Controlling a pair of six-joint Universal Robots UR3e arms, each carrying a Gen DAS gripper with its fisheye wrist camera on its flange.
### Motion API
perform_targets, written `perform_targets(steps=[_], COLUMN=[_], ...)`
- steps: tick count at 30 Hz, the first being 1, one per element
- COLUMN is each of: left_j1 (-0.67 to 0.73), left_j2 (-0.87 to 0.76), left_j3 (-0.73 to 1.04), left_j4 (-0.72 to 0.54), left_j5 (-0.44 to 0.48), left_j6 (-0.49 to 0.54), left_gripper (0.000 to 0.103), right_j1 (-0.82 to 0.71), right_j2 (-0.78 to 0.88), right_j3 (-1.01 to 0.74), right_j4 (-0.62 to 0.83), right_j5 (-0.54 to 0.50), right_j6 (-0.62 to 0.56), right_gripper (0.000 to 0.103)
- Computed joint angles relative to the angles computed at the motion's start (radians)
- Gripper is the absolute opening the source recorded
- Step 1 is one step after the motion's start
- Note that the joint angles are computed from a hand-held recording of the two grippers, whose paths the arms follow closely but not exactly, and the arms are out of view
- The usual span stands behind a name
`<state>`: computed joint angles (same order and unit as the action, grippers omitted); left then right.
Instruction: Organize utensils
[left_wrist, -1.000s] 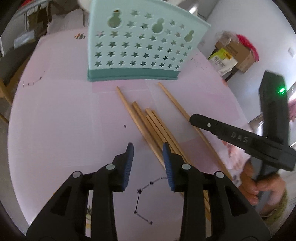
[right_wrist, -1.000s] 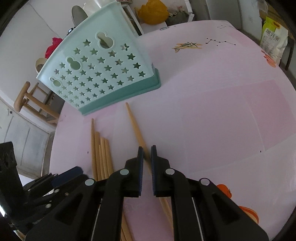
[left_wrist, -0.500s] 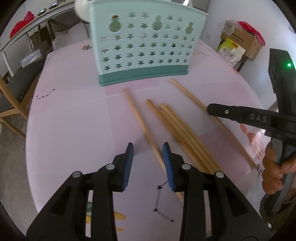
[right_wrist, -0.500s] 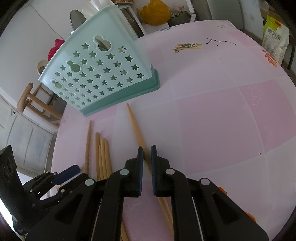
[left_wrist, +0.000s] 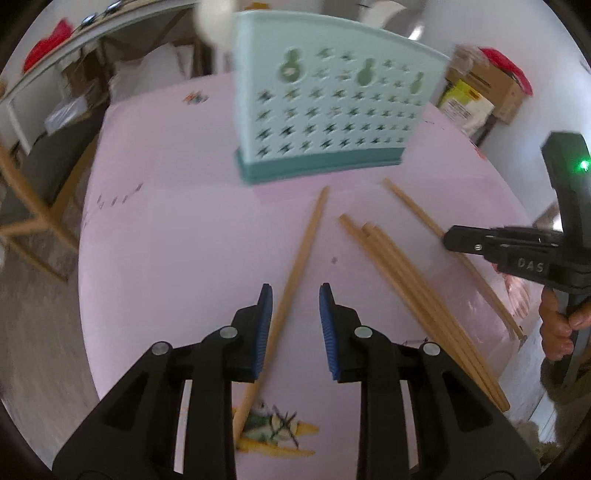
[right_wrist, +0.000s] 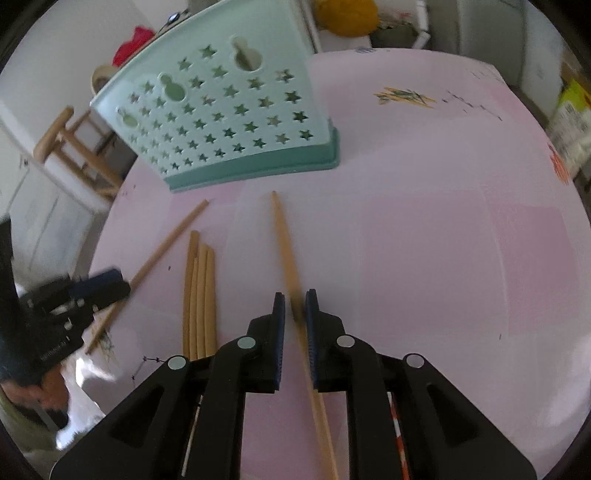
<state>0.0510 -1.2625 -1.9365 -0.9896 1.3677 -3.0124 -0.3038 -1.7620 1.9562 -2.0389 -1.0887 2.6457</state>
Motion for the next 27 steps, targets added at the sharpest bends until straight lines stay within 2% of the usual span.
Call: perform_targets(steps=[3,6,11,13,15,18,21,27], left_j1=[-0.084,-0.123,-0.148,-0.149,-0.142,-0.142,-0.129,-0.065], left_j2=[-0.133,-0.231,-0.348,-0.387,-0.404,-0.418,-0.418,-0.330], left_j3=[0.113,0.197,0.302,0.348,0.360,0.361,0.356,0.340], left_j4=[0.000,-0.005,-0.008,-0.022,-0.015,0.015,0.029,0.032], left_j5=[0.076,0.115,0.144,0.144,0.131,0.140,0.122,0.064], left_j6=[0.003,0.011,0.044,0.048,0.046,0.037,0.028,0.027], left_gripper=[0.024,0.024,0.024,0.021,0.018,0.005,0.004,0.004], right_j1=[0.048,0.105,0.172,0.196,0.210,0.213,0.198,0.121], right_j2=[0.059,0.118,0.227,0.273,0.309,0.337,0.349,0.335], right_j3=[-0.064,-0.125,-0.250,-0.299,-0.340,-0.368,-0.379,-0.380], right_j4=[0.001,-0.018,-0.015,-0.022,-0.020,-0.026,-0.021,0.008], right_j5=[-0.032,-0.077,-0.122,-0.136,-0.137,-0.128,-0.103,-0.016], right_j6=[0.000,0.004,0.024,0.038,0.047,0.059,0.062,0.060], right_gripper=[0.017,0.017,0.017,0.017,0.017,0.012,0.006,0.006])
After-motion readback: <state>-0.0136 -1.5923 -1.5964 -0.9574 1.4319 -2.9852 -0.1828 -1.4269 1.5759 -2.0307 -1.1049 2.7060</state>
